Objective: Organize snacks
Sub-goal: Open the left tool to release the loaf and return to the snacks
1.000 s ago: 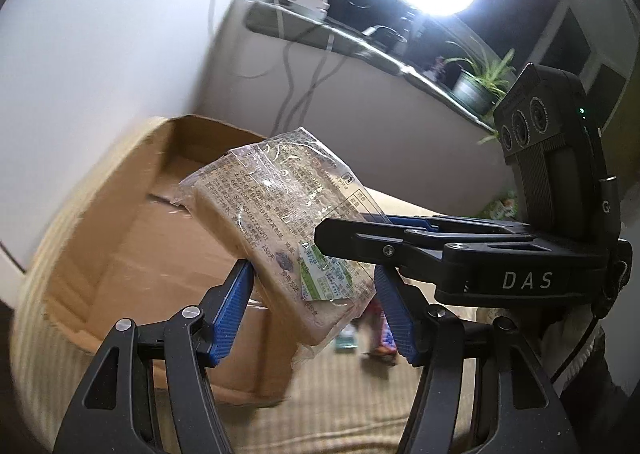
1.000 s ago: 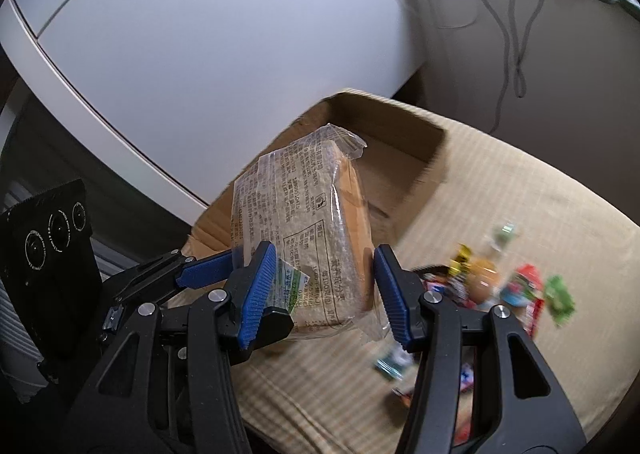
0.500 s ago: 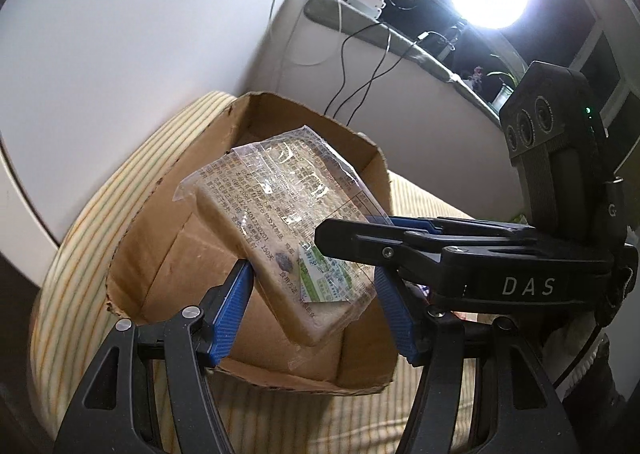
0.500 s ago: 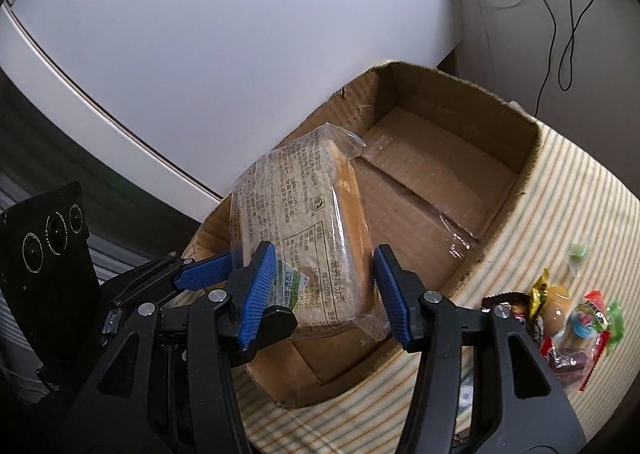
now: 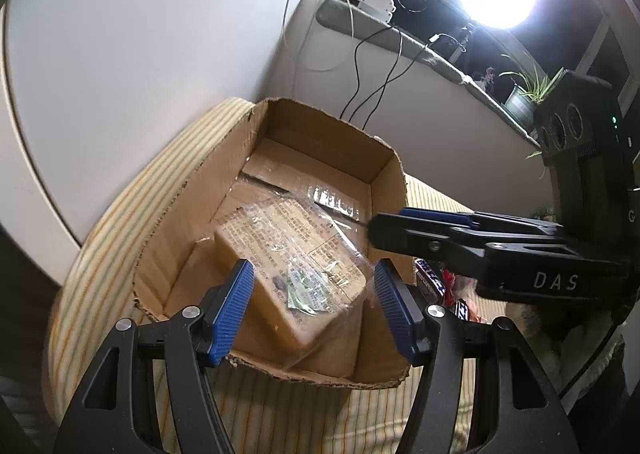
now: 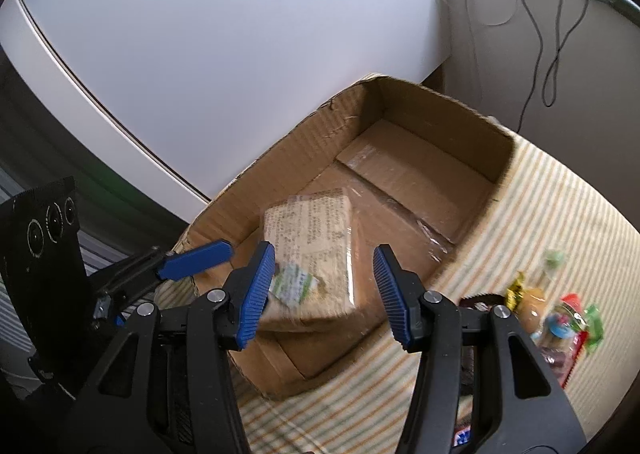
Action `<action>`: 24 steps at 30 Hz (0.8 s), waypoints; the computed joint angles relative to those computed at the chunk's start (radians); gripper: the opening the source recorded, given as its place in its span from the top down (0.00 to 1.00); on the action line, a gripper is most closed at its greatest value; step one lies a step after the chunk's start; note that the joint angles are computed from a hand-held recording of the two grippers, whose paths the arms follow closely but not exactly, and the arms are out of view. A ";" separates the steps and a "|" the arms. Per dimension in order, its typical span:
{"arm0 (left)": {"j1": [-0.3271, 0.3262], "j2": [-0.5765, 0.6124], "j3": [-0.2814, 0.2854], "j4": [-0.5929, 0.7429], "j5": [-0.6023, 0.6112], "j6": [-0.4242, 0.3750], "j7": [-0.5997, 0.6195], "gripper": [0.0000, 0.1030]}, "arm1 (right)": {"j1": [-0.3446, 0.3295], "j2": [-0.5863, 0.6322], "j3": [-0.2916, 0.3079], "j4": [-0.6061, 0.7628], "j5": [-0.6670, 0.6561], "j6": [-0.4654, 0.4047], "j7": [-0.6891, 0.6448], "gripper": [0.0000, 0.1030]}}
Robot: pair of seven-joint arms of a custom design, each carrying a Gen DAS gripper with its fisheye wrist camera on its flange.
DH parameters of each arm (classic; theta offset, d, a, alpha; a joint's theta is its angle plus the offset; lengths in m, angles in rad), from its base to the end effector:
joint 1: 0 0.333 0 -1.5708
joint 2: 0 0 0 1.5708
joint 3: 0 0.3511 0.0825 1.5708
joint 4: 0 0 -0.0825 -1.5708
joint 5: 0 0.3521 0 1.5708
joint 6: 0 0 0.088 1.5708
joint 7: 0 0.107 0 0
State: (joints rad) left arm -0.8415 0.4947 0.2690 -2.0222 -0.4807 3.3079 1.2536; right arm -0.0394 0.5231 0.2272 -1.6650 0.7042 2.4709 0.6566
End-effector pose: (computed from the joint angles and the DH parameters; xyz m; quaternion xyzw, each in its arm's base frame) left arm 0.5527 -0.3262 0.3615 -0.7018 0.5929 -0.3739 0.1268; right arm 0.6877 0.1018 0.3880 -0.8247 0.4608 0.0065 0.3278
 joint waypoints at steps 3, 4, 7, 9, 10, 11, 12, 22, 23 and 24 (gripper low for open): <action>-0.071 -0.002 0.062 -0.013 -0.008 0.014 0.008 0.40 | -0.024 -0.028 -0.001 -0.038 0.028 0.021 -0.026 0.48; -0.091 0.004 0.078 -0.009 -0.012 0.017 0.015 0.41 | -0.031 -0.039 -0.003 -0.053 0.039 0.030 -0.036 0.48; -0.134 0.013 0.102 -0.004 -0.034 0.045 0.051 0.40 | -0.052 -0.066 -0.014 -0.096 0.075 0.071 -0.069 0.48; -0.171 0.025 0.127 0.011 -0.058 0.047 0.082 0.40 | -0.068 -0.084 -0.023 -0.124 0.100 0.094 -0.089 0.48; -0.183 0.030 0.131 0.020 -0.066 0.043 0.098 0.40 | -0.074 -0.090 -0.028 -0.136 0.112 0.106 -0.097 0.48; -0.188 0.035 0.131 0.032 -0.072 0.035 0.112 0.40 | -0.081 -0.098 -0.034 -0.149 0.123 0.119 -0.106 0.48; -0.195 0.040 0.133 0.041 -0.074 0.028 0.121 0.40 | -0.088 -0.105 -0.039 -0.165 0.134 0.138 -0.120 0.48; -0.121 0.096 0.011 0.155 0.056 -0.055 0.097 0.40 | -0.150 -0.136 -0.074 -0.289 0.155 0.313 -0.196 0.37; -0.112 0.105 0.000 0.171 0.073 -0.067 0.089 0.40 | -0.156 -0.136 -0.078 -0.301 0.145 0.327 -0.196 0.37; -0.104 0.115 -0.009 0.187 0.088 -0.078 0.080 0.40 | -0.163 -0.136 -0.074 -0.313 0.141 0.338 -0.200 0.37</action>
